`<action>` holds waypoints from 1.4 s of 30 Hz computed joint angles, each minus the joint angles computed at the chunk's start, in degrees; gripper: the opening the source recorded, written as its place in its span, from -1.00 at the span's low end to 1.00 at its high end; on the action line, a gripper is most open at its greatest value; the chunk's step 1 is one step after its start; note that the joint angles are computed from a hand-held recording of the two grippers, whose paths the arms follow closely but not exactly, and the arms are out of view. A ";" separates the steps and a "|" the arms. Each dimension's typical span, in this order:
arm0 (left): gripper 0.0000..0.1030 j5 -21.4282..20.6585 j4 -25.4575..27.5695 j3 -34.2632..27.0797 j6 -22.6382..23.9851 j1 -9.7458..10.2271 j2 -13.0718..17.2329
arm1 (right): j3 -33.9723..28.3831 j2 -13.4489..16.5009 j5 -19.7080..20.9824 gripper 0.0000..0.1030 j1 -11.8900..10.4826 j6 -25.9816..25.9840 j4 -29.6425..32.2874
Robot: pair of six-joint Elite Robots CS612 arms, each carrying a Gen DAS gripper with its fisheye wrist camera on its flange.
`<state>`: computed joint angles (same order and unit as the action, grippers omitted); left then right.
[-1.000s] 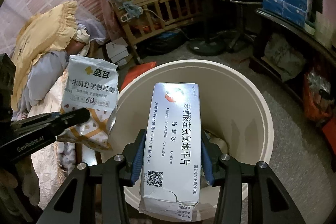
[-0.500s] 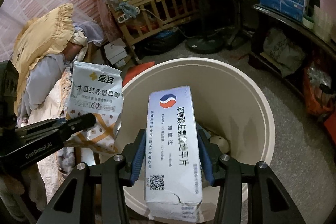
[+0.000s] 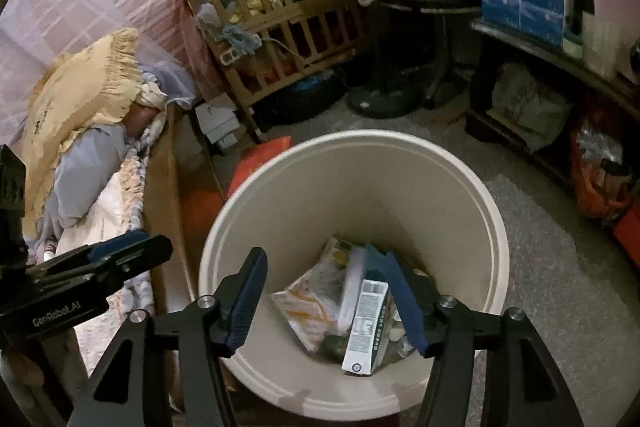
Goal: Collect trash
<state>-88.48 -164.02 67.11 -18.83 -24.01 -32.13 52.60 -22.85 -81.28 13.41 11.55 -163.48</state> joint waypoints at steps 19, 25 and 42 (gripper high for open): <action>0.05 13.61 -22.46 18.80 -0.07 -1.91 -10.94 | 14.16 -8.44 -9.85 0.35 3.87 -1.80 -20.44; 0.05 15.50 -26.45 21.69 -0.81 -2.39 -12.51 | 16.08 -9.89 -12.26 0.36 4.69 -3.36 -23.55; 0.05 19.37 -31.50 24.41 2.26 -3.59 -13.39 | 17.88 -11.02 -13.68 0.54 5.38 -4.43 -27.30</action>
<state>-69.11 -195.51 91.51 -16.56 -27.61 -45.52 70.48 -33.87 -94.96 18.79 7.11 -190.78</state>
